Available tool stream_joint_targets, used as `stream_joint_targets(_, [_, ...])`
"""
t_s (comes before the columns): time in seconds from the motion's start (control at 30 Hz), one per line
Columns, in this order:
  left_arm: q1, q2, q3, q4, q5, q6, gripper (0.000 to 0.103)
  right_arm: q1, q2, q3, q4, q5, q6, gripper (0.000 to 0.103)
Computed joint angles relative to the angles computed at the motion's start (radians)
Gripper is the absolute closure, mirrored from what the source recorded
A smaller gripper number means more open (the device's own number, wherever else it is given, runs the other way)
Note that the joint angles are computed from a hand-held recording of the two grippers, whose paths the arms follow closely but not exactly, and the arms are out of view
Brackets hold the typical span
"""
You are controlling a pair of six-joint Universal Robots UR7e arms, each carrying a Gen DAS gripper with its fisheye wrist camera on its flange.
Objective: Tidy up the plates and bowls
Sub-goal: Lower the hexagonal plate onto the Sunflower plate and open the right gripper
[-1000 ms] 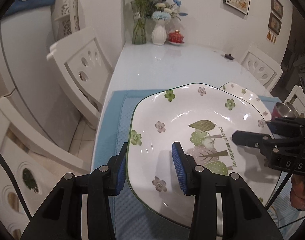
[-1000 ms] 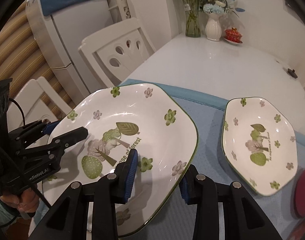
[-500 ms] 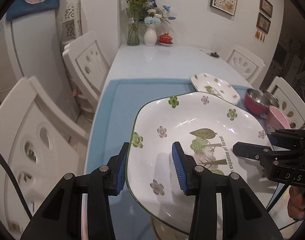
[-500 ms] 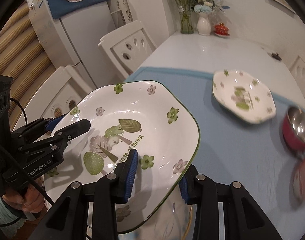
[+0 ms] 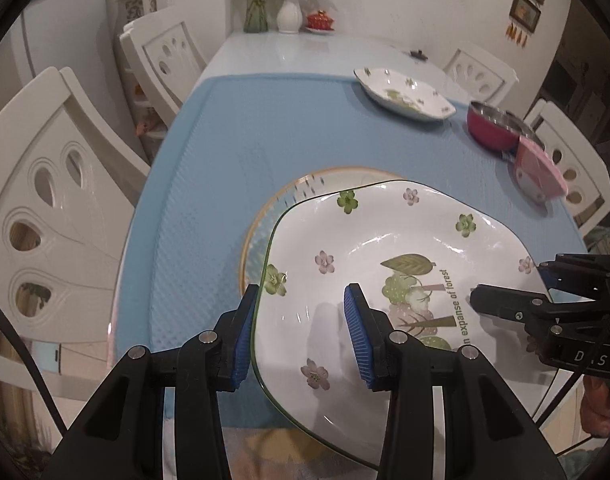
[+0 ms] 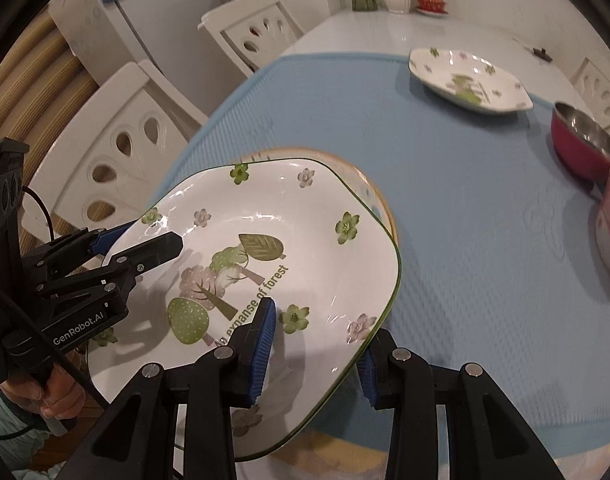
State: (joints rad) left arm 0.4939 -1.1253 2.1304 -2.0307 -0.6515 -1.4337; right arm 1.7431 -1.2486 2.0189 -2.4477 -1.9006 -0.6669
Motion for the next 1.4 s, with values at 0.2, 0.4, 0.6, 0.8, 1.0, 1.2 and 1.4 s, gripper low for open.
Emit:
stream_joint_targets(0.2, [0.014,0.006,0.005,-0.021,-0.024,0.007,0.065,-0.008,-0.006,0.027,-0.013,-0.034,-0.001,0.067])
stream_joint_targets(0.4, [0.039,0.007,-0.025,0.035,-0.03,0.022,0.065,-0.006,-0.006,0.028,-0.013,-0.036,0.018,0.067])
stream_joint_targets(0.6, [0.047,-0.01,-0.051,0.122,-0.023,0.008,0.058,0.001,-0.014,0.035,0.005,-0.034,0.021,0.067])
stream_joint_targets(0.8, [0.058,-0.042,-0.037,0.123,-0.023,-0.006,0.058,0.024,-0.055,0.059,0.054,-0.022,-0.02,0.067])
stream_joint_targets(1.0, [0.058,-0.051,-0.026,0.071,-0.024,0.042,0.058,0.031,-0.048,0.037,0.075,-0.047,0.028,0.067])
stream_joint_targets(1.2, [0.053,-0.065,-0.047,0.09,0.016,0.073,0.058,0.046,-0.014,-0.017,0.052,-0.061,0.068,0.067])
stream_joint_targets(1.4, [0.063,-0.082,-0.104,0.068,0.109,0.195,0.057,0.059,0.027,-0.096,0.051,-0.035,0.146,0.057])
